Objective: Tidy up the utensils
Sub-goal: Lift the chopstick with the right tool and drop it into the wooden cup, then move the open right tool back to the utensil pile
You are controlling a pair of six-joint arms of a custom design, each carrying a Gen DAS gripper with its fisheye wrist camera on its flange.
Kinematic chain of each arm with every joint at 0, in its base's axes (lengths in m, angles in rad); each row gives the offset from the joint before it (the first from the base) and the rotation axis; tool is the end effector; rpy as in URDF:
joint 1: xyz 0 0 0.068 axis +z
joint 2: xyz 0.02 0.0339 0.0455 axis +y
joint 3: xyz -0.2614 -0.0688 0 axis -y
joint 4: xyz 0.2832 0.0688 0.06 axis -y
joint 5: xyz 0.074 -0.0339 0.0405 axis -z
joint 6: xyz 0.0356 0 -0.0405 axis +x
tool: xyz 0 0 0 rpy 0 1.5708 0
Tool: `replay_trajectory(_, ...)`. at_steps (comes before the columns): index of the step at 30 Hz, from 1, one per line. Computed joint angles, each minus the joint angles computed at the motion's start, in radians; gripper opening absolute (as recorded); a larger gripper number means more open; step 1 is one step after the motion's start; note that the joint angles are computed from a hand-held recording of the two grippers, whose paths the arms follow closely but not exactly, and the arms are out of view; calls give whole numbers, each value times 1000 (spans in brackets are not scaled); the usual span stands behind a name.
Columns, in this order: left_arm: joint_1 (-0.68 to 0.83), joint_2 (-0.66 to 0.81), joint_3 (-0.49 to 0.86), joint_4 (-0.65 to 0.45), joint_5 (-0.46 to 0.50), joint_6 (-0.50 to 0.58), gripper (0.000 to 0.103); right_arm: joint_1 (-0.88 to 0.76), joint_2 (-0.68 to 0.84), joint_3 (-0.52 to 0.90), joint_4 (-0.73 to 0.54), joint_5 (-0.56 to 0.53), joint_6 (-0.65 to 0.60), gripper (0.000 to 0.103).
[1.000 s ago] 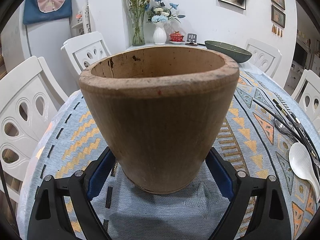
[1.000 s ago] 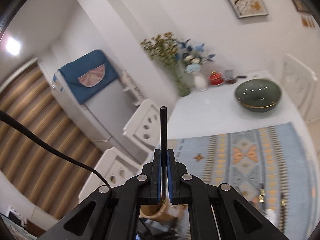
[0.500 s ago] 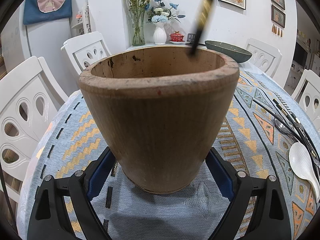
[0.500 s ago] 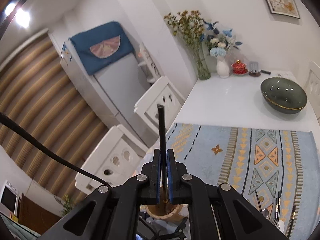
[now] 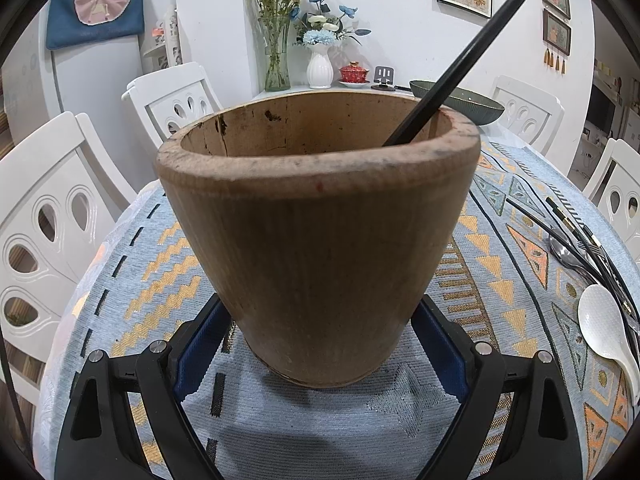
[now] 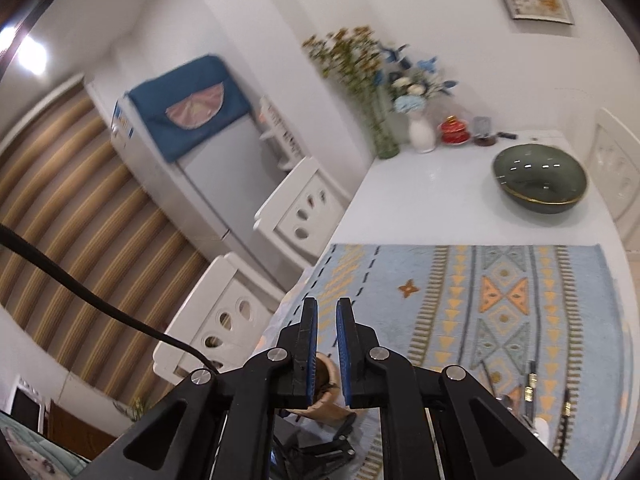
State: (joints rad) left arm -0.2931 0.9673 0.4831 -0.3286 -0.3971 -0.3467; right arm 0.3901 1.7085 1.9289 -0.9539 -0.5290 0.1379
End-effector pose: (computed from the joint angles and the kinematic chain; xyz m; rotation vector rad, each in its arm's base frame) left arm 0.2181 -0.0514 0.1724 -0.2461 2.2962 0.1514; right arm 0.3603 0.1676 0.4228 -0.5696 2.2682 0.8767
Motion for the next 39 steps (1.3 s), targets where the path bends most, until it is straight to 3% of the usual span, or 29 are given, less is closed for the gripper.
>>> replay_trajectory(7, -1, 0, 0, -1, -1, -1, 92, -133, -119, -54, -34, 22, -29, 15)
replay_trajectory(12, 0, 0, 1, -1, 0, 0, 92, -225, -197, -123, -26, 46, -39, 36)
replay_trajectory(20, 0, 0, 1, -1, 0, -1, 92, -329, -223, -187, -48, 53, -28, 36)
replay_trajectory(29, 2, 4, 1, -7, 7, -3, 93, -380, -112, -240, -90, 188, -25, 36)
replay_trajectory(39, 8, 5, -2, -7, 12, 0, 93, -424, 150, -249, -122, 289, -90, 36)
